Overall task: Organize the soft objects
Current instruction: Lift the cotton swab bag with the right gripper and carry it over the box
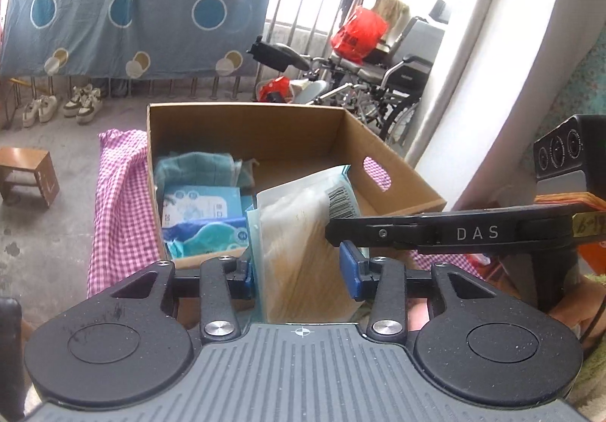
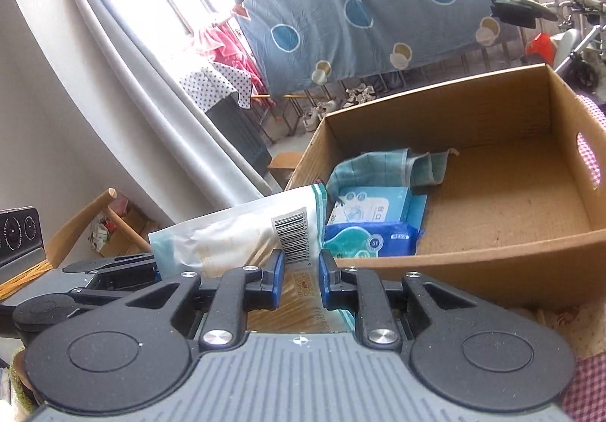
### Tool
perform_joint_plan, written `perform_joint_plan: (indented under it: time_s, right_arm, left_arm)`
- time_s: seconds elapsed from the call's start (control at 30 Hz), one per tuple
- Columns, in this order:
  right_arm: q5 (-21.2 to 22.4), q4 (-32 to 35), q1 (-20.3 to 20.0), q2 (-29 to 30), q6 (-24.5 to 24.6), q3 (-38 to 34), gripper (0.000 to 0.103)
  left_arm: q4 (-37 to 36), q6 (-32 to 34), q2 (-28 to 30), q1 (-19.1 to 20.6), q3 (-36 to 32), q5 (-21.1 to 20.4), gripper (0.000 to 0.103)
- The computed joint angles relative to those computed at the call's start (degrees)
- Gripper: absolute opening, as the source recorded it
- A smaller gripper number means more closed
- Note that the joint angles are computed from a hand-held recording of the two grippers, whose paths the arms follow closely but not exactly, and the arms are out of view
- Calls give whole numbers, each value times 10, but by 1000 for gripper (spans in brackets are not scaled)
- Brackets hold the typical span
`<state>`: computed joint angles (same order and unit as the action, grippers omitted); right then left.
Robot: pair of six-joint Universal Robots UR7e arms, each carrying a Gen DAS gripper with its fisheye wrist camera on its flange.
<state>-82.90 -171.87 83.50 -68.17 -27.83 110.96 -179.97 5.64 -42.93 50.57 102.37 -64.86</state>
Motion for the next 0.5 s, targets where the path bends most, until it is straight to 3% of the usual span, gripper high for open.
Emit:
perform_joint_plan:
  time_s: [0.3,0.5]
  right_arm:
    - [15,55,-9,11,0,-84,20]
    - [-11,158,-13,68,13,-216,20]
  left_arm:
    - [99,7,52,10,-127,-50,34]
    - [242,-14,126,29,-288,-78,32]
